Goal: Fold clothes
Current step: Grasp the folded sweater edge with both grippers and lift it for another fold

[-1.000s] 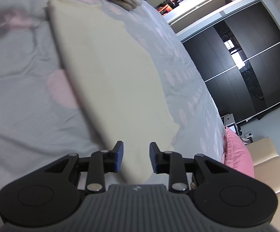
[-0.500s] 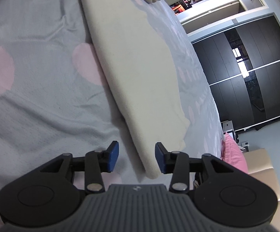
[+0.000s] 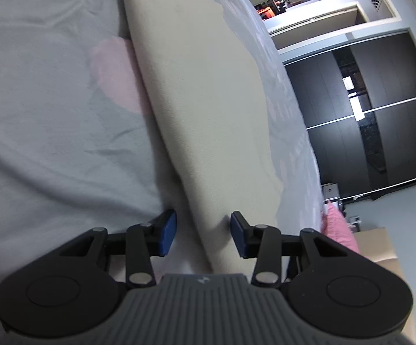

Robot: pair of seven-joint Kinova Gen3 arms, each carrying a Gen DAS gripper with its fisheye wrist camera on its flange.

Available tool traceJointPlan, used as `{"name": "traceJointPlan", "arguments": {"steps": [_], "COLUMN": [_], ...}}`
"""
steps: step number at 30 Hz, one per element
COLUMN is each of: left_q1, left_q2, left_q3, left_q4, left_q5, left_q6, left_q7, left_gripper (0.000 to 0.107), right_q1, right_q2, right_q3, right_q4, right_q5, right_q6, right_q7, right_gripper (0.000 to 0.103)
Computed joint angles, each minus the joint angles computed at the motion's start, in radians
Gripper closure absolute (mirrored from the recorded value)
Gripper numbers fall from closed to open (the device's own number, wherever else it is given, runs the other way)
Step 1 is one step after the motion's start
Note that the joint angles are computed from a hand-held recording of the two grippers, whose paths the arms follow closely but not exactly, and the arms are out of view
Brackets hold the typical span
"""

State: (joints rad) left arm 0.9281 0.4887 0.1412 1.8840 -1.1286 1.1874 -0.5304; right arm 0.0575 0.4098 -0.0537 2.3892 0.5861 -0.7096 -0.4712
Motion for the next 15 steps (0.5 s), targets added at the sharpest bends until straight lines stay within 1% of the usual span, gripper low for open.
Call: {"name": "traceJointPlan", "arguments": {"steps": [3,6,8,9,10,11,13,15], "left_q1": [0.017,0.027,0.033,0.032,0.021,0.003,-0.016,-0.028], "left_q2": [0.030,0.057,0.074,0.077,0.068,0.050,0.014,-0.021], "left_q3": [-0.012,-0.022,-0.025,-0.024,-0.019,-0.013,-0.013,-0.013], "left_q4": [-0.004,-0.006,-0.009,-0.013,-0.018,-0.025,-0.038,-0.051], "left_q5": [-0.036,-0.069,-0.086,-0.085,-0.072,-0.046,-0.007,0.022], "left_q6": [0.023,0.045,0.061,0.064,0.052,0.030,0.009,0.004], "left_q7": [0.025,0.039,0.041,0.044,0.041,0.036,0.056,0.059], "left_gripper": [0.069,0.069,0.069,0.074,0.081,0.091,0.096,0.098], "right_q1": [-0.050,-0.066,-0.068,-0.070,-0.072,-0.073,-0.070,-0.067], "right_q2": [0.037,0.069,0.077,0.080,0.081,0.079,0.067,0.050], "right_q3": [0.017,0.021,0.021,0.022,0.022,0.021,0.013,0.007], "right_q4": [0.006,0.006,0.008,0.011,0.015,0.018,0.015,0.012], "right_q5": [-0.091,-0.129,-0.140,-0.145,-0.152,-0.158,-0.164,-0.165], "right_q6": [-0.059,-0.102,-0.113,-0.119,-0.126,-0.126,-0.109,-0.092], "right_q7": [0.082,0.123,0.132,0.136,0.142,0.140,0.110,0.078], "right_gripper": [0.067,0.073,0.077,0.079,0.079,0.083,0.091,0.093]}}
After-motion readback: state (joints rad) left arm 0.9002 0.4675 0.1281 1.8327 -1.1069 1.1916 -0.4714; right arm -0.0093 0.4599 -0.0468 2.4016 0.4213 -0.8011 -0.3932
